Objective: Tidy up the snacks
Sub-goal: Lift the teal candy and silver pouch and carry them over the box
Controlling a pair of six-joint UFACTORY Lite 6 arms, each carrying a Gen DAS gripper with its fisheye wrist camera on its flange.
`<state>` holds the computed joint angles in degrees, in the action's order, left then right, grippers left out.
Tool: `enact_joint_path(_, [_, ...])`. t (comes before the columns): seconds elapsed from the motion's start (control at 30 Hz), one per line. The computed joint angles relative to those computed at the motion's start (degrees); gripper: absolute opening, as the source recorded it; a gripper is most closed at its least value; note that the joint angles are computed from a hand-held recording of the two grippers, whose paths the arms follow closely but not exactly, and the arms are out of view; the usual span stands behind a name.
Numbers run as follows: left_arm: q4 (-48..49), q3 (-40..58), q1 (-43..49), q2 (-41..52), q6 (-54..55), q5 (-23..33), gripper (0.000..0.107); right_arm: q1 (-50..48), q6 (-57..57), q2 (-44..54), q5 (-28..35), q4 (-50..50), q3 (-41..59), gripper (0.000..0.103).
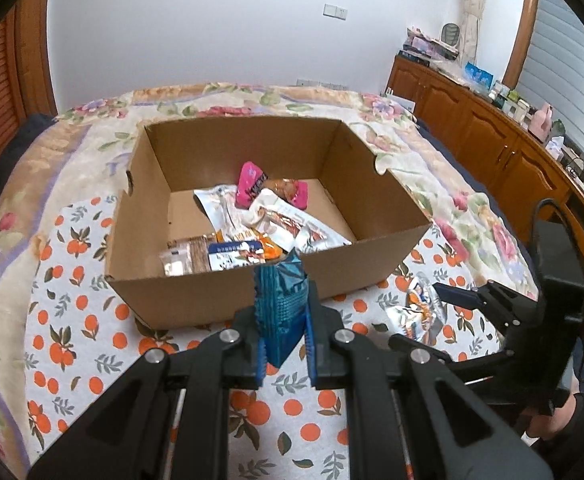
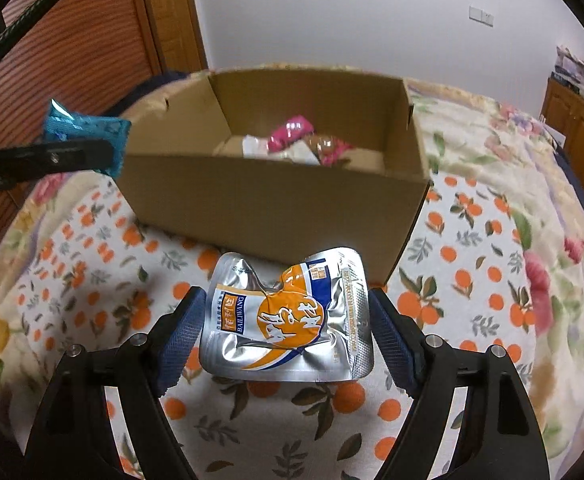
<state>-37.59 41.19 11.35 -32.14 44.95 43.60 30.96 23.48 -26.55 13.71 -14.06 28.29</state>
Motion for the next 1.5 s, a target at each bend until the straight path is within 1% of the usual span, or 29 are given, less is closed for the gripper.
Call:
enact_joint_path(0.13, [0.2,2.1,0.6,0.4,0.1,0.2,0.011,1.9,6.2,-1.2,1.8,-6.4,2.1,0.083])
enact_joint_path(0.2, [-0.6,3.6,1.0,1.6,0.7,0.3,0.011,2.1,6.6,-1.6,2.3,-7.0,2.8,0.083])
enact_joint_path(0.33, [-1.7,7.2,1.1,6.0,1.2,-0.7,0.011,0.9,1.8,-1.4,1.6,-2.2,4.7,0.083])
enact_joint_path(0.47, [-1.9,10.2,1.1,9.4,1.2,-2.2,0.011,0.7,0.7,-0.9,1.9,-1.5,6.7,0.083])
enact_joint_path(0.53, [-1.8,11.5,1.0,11.0,1.1,-2.9,0.011,0.1,-2.0,-0.8,2.2,0.8,7.6,0.083])
enact_joint_path(0.77, [-3.2,16.6,-1.5,22.0,3.1,-8.6,0.011,-1.7,-6.2,1.9,4.3,2.7,13.3,0.083])
enact_joint_path(0.9, [-3.8,18.0,-2.0,27.5,4.5,-11.6,0.011,-2.1,-6.8,5.6,5.3,1.0,17.7,0.083])
enact_joint_path(0.97, [-5.6,18.7,-1.4,29.6,5.9,-11.8,0.011,-1.9,-5.8,7.6,5.0,-0.8,19.7,0.083])
enact_joint_path(1.1, [-7.7,19.5,-0.7,32.5,7.8,-11.8,0.011,-2.4,-7.3,13.4,3.8,0.1,24.7,0.083])
enact_joint_path(1.3, [-8.4,19.2,-0.6,34.5,8.3,-12.4,0.011,-4.3,-13.9,25.3,1.3,6.5,33.6,0.083])
enact_joint_path(1.47, [-8.3,19.0,-0.9,35.2,8.5,-12.8,0.012,-5.5,-15.7,32.9,0.1,8.5,37.9,0.083])
enact_joint_path(1.5, [-8.5,19.1,-0.8,35.4,8.6,-12.9,0.012,-5.7,-16.9,34.0,0.3,10.2,38.5,0.083])
